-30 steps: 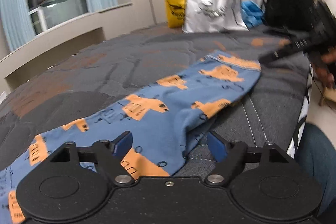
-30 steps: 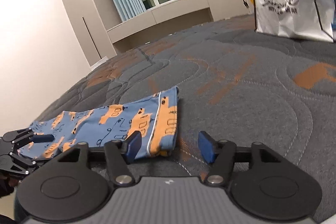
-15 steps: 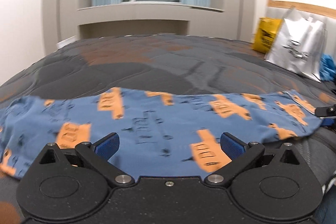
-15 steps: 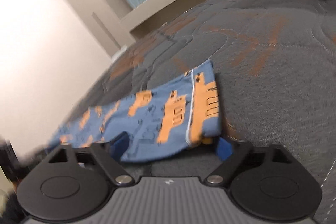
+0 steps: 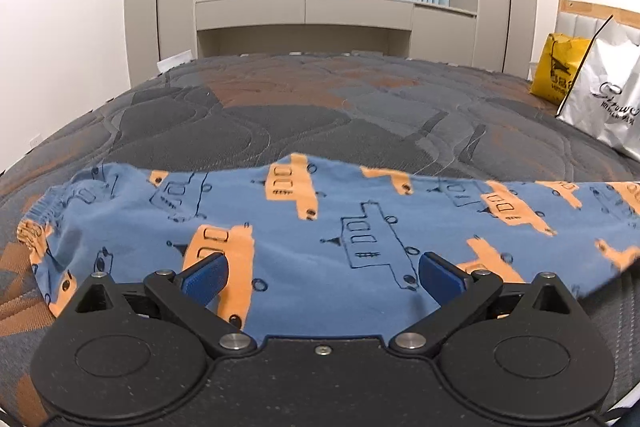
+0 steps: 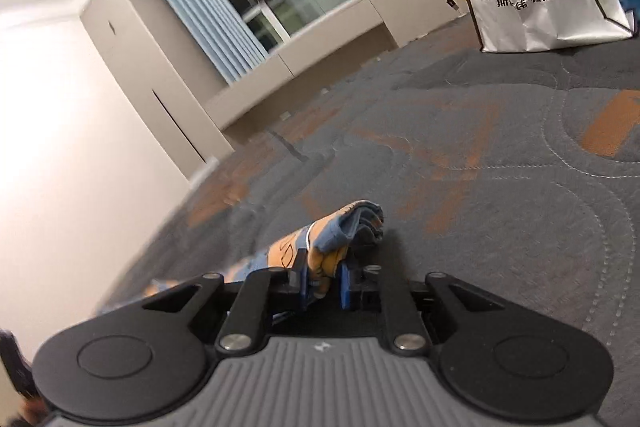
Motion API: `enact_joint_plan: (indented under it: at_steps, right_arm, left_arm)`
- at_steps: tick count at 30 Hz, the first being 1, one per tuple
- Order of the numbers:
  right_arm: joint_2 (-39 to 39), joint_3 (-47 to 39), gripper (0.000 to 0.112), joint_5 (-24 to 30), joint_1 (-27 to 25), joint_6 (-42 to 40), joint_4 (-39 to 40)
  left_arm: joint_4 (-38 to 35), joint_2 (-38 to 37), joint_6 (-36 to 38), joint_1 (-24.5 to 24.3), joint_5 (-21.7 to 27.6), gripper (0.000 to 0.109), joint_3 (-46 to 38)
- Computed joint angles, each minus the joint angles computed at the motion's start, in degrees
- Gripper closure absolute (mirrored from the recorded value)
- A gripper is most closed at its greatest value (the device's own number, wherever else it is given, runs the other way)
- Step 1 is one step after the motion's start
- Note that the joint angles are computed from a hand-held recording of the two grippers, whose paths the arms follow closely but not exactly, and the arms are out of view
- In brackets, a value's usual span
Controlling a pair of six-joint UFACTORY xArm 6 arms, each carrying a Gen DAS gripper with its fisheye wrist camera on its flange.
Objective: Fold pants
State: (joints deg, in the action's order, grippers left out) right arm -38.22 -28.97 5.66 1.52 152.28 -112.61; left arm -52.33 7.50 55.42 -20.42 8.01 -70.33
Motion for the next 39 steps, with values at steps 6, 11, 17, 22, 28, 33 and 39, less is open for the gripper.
enact_joint_plan:
  at_steps: [6, 11, 17, 22, 28, 33, 39]
  right_arm:
    - [2.70, 1.80, 0.088, 1.51, 1.78, 0.81, 2.18]
    - [-1.45, 4.78, 0.037, 14.36, 9.72, -23.80, 23.30]
    - [5.68, -4.63, 0.009, 35.55, 24.97, -40.18, 29.66]
    - [18.15, -16.77, 0.009, 31.58, 26.80, -45.20, 26.32]
    - [37.79, -37.52, 0.009, 19.18, 24.42, -56.35, 28.60]
    - [55.62, -57.39, 0.010, 9.71, 22.10, -80.78, 49.33]
    - [76.89, -85.07, 0.046, 13.53, 22.78, -116.63, 84.65]
  left_arm:
    - [5.49, 1.18, -3.52, 1.44, 0.40, 0.007, -0.23]
    - [-5.67, 1.27, 5.16, 3.20, -0.03, 0.006, -2.04]
    - [-14.42, 1.04, 9.13, 7.17, -6.28, 0.006, -3.02]
    - [-8.79, 4.19, -1.56, 13.36, -8.42, 0.006, -4.98]
    - [-10.27, 12.53, -10.12, 21.87, 8.49, 0.019, -18.07]
    - [-8.00, 18.70, -12.50, 23.72, 16.63, 0.071, -27.33]
    - [-11.86, 20.73, -9.88, 23.51, 16.48, 0.101, -30.12]
